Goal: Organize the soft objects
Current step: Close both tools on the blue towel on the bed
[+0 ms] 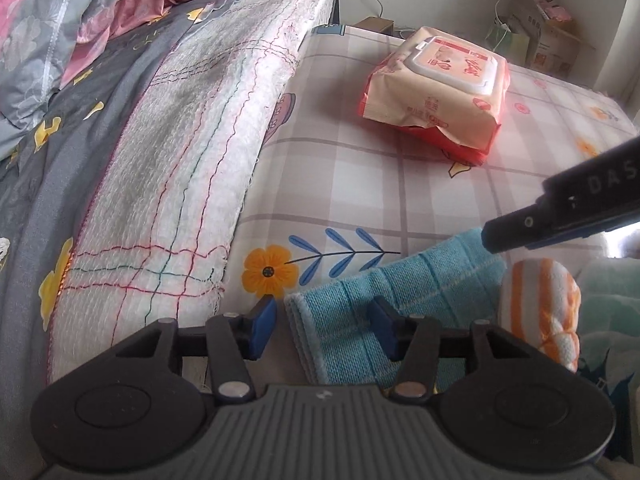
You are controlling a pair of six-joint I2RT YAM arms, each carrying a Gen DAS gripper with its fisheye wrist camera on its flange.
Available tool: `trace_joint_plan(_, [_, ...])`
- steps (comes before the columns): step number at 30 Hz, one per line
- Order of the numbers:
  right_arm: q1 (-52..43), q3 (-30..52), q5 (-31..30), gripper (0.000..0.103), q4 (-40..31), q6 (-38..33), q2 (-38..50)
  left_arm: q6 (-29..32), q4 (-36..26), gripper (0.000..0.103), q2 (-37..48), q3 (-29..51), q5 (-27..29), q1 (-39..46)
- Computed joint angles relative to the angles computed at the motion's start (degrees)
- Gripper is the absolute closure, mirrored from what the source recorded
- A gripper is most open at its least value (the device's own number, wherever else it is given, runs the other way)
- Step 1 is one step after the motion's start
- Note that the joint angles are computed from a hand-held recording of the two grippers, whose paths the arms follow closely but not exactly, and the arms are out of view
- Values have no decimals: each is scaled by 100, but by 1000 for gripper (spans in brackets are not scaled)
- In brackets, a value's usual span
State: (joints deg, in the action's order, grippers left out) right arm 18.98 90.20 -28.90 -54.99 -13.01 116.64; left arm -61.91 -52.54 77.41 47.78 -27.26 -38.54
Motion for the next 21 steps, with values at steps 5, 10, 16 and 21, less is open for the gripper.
trace_joint_plan(5, [147,-145,49,70,190,-77,82,191,222,74,6,9,113,101])
trace_joint_plan(10, [219,-283,-88,91,256,-70,49,-80,471,92,-140,-110,85,39])
trace_joint_plan(16, [1,-643,-531,96,450,-52,-348,-471,257,94,-673,-68,-164,-208])
trace_joint_plan(21, [-322,-603,-1218,96,182,-73,-839,-807,-288,94,-1047,517,-694,-714])
